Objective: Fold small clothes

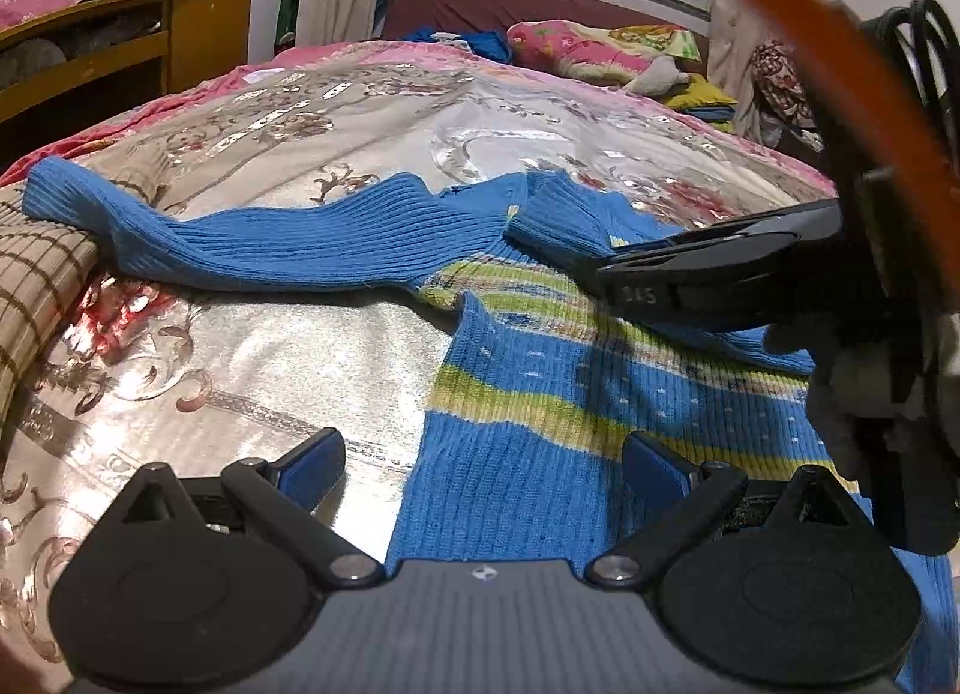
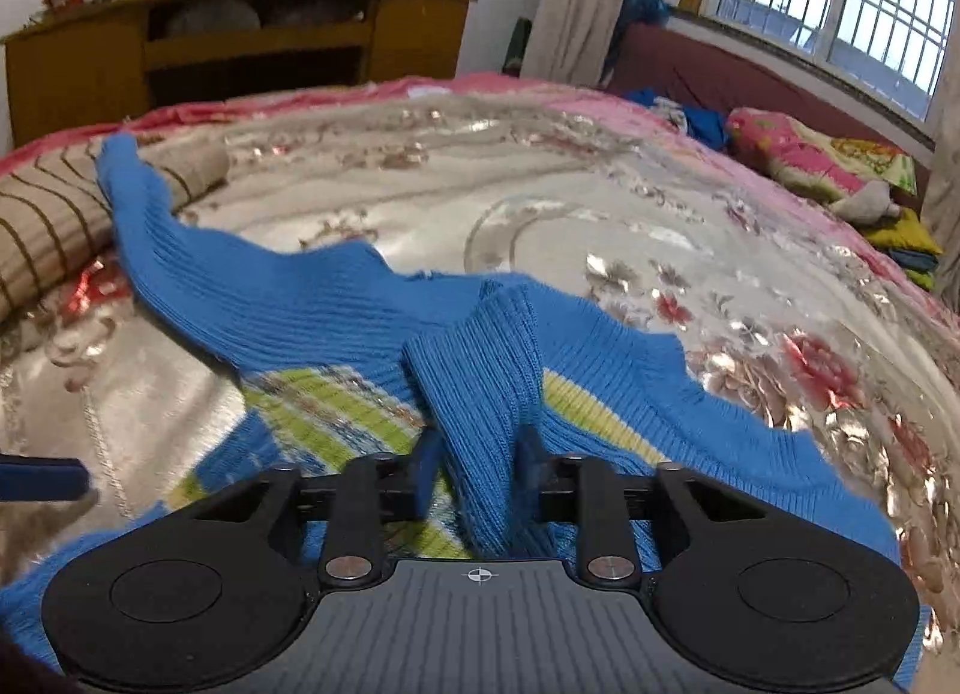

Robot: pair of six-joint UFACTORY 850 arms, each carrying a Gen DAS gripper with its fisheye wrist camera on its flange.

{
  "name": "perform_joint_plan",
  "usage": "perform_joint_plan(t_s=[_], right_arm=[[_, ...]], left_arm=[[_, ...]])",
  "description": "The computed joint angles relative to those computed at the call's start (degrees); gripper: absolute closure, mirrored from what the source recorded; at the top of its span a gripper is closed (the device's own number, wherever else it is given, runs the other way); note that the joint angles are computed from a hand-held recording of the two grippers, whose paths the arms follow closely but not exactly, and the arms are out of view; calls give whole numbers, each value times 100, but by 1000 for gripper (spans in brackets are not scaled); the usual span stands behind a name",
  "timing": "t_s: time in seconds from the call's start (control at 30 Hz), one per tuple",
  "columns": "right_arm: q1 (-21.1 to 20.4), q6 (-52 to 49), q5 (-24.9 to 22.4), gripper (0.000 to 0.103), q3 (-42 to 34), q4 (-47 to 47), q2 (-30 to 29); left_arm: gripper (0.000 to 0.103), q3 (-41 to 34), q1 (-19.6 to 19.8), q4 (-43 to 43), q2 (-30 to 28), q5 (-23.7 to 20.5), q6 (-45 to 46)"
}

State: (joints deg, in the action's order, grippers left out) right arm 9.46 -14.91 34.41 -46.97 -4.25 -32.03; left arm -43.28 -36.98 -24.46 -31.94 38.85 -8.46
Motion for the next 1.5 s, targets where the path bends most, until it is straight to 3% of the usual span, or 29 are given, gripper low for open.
perform_joint_plan(t_s=[0.13, 0.23, 0.3, 0.4, 0.57, 0.67, 0.77, 0.9, 1.03, 1.13, 1.17, 1.2, 1.5], right_arm=[[-110, 652, -15, 94, 97, -663, 109], [-292, 1539, 60, 93, 266, -1886, 274], [-383, 2190, -213, 88, 218, -2811, 319], [-501, 2624, -123, 82, 278, -3375, 394], [-761, 3234, 290, 79, 262, -3746, 458], [-667, 2537, -24, 78, 41, -2970, 282], [-680, 2868, -509, 67, -337, -3322, 18], [-671, 2685, -662, 61, -560, -3559, -160], [-759, 3927, -917, 63, -851, -4774, -273], [-808, 4742, -962, 87, -923, -5568, -259], [-809, 4833, -1001, 96, -913, -5621, -233], [-805, 4808, -1040, 99, -892, -5536, -200], [-800, 2967, -1036, 99, -954, -2720, -264]], left_arm=[[0, 7, 23, 63, 0, -10, -107], [0, -12, -2, 7, -23, -30, -48], [0, -35, -14, -22, -44, -57, 4], [0, -55, -28, -39, -67, -83, 35], [0, -55, -8, 23, -75, -83, -22], [0, -50, -1, 48, -72, -84, -35], [0, -48, 14, 98, -73, -86, -72], [0, -64, 16, 112, -90, -86, -61], [0, -80, -6, 63, -109, -75, 21], [0, -104, -29, -16, -134, -72, 111], [0, -111, -39, -47, -141, -68, 146], [0, -117, -48, -78, -147, -64, 181], [0, -137, -72, -153, -172, -47, 280]])
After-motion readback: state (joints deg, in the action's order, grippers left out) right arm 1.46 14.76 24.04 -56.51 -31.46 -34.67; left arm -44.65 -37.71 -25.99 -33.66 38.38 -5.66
